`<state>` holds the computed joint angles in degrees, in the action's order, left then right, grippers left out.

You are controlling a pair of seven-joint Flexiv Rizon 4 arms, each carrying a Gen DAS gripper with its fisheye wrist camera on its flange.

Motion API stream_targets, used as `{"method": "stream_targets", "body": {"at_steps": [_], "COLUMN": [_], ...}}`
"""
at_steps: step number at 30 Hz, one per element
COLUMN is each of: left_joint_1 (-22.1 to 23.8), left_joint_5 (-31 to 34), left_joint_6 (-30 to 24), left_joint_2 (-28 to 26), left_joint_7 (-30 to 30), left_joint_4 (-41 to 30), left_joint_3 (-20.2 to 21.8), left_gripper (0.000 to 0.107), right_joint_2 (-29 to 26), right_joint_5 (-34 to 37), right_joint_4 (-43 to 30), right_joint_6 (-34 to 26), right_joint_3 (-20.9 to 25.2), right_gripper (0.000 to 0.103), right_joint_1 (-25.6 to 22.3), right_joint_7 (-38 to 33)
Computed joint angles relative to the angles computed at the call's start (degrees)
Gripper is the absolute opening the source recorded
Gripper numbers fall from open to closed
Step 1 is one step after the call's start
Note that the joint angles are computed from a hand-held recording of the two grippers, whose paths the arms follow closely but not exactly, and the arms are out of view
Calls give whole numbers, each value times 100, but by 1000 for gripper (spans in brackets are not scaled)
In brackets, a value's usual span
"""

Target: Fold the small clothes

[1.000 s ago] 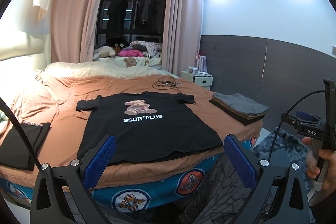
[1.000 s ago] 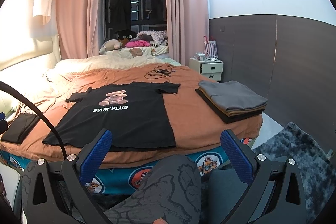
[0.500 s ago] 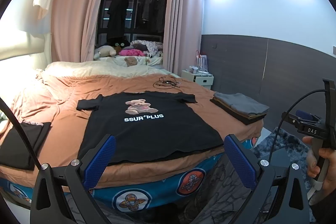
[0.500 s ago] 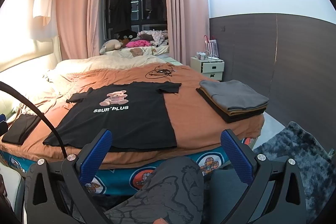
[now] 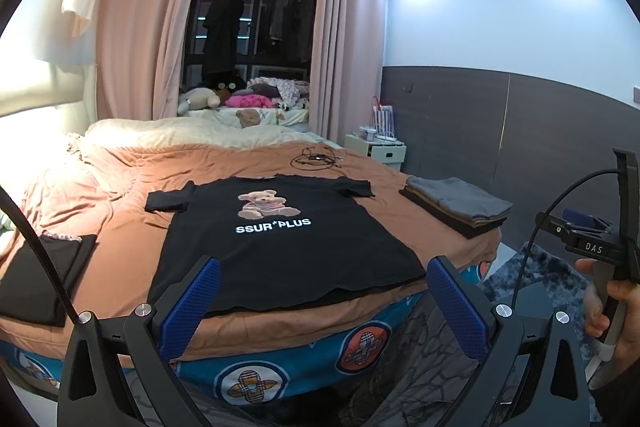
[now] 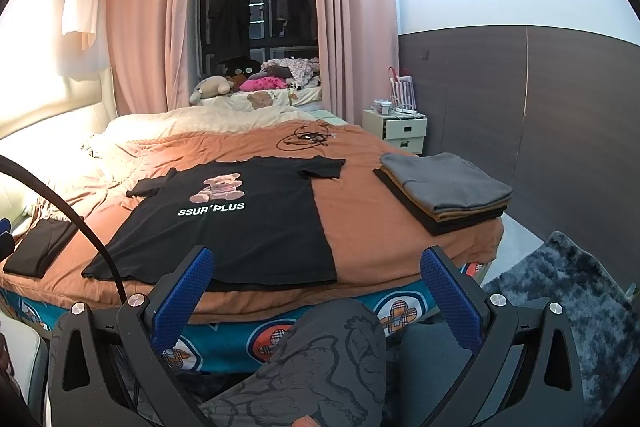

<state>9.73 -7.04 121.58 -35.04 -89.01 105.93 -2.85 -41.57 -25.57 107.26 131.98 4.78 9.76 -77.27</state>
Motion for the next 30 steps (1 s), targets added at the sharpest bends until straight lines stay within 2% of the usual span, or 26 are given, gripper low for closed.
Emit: {"method": "stream_targets", "body": {"at_steps": [19, 26, 30], "left_joint_1": [47, 134, 331], "left_joint_5": [35, 37, 19], "left_joint_6": [-34, -153, -337], "left_joint_2": [25, -38, -155], "left_joint_7": [-38, -6, -41], "left_joint_4": [0, -150, -370], "left_joint_3": [-22, -14, -75], "left_gripper": [103, 103, 103], "right_joint_2": [-11, -161, -308], "right_joint_5": [-128, -300, -550], "right_joint_4": [-3, -371, -666], "right_joint_6": [46, -222, -419], "right_joint_3": [24, 72, 137], "right_gripper": [103, 103, 103], "right_joint_1": [-57, -52, -74], "right_joint_7": [25, 212, 354]}}
